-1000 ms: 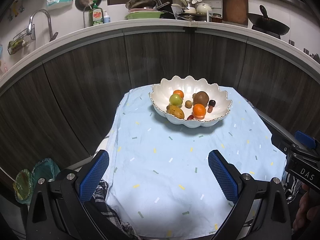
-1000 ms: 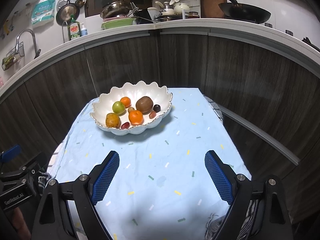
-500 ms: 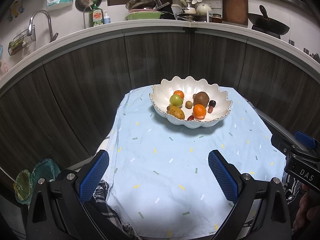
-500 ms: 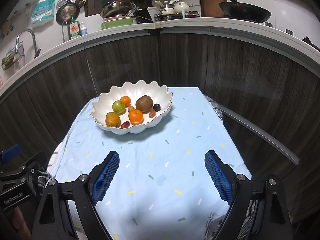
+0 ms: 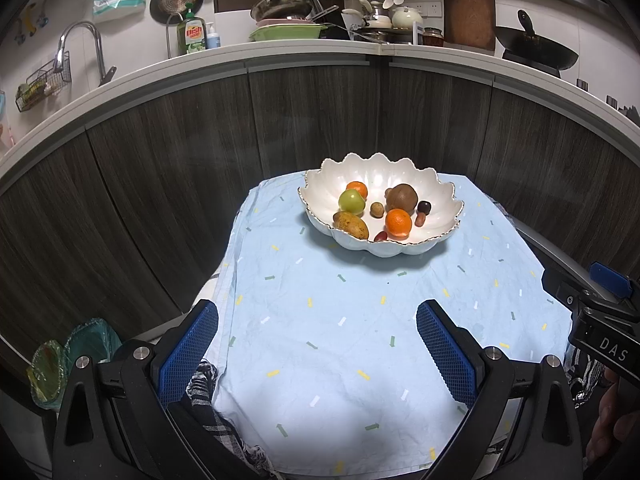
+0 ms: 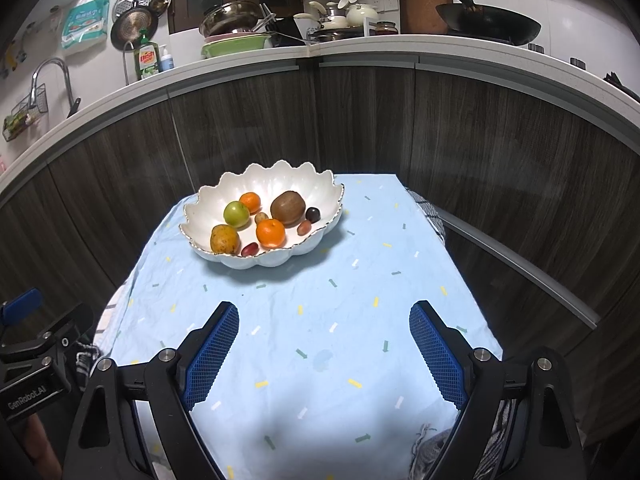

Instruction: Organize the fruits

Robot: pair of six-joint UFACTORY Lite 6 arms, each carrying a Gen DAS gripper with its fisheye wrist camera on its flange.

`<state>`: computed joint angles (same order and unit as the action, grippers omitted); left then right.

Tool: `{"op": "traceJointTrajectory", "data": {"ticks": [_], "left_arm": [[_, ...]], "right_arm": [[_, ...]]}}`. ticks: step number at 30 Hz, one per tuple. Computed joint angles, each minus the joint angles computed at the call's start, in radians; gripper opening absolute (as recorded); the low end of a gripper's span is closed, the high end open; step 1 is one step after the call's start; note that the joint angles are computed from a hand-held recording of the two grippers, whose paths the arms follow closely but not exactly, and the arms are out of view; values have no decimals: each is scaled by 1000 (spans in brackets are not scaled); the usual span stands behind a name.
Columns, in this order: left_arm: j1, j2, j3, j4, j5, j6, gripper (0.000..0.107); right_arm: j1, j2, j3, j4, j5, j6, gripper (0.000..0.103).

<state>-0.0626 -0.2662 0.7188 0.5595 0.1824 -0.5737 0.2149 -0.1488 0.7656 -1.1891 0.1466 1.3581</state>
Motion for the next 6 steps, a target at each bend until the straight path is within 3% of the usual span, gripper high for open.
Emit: {"op": "traceJointTrajectory", "data": {"ticks": [6], "left_arm": [[-3,-2,-1,2,1,-4,101]], "right_arm": [[-3,0,0,-5,-3,4,88]]}}
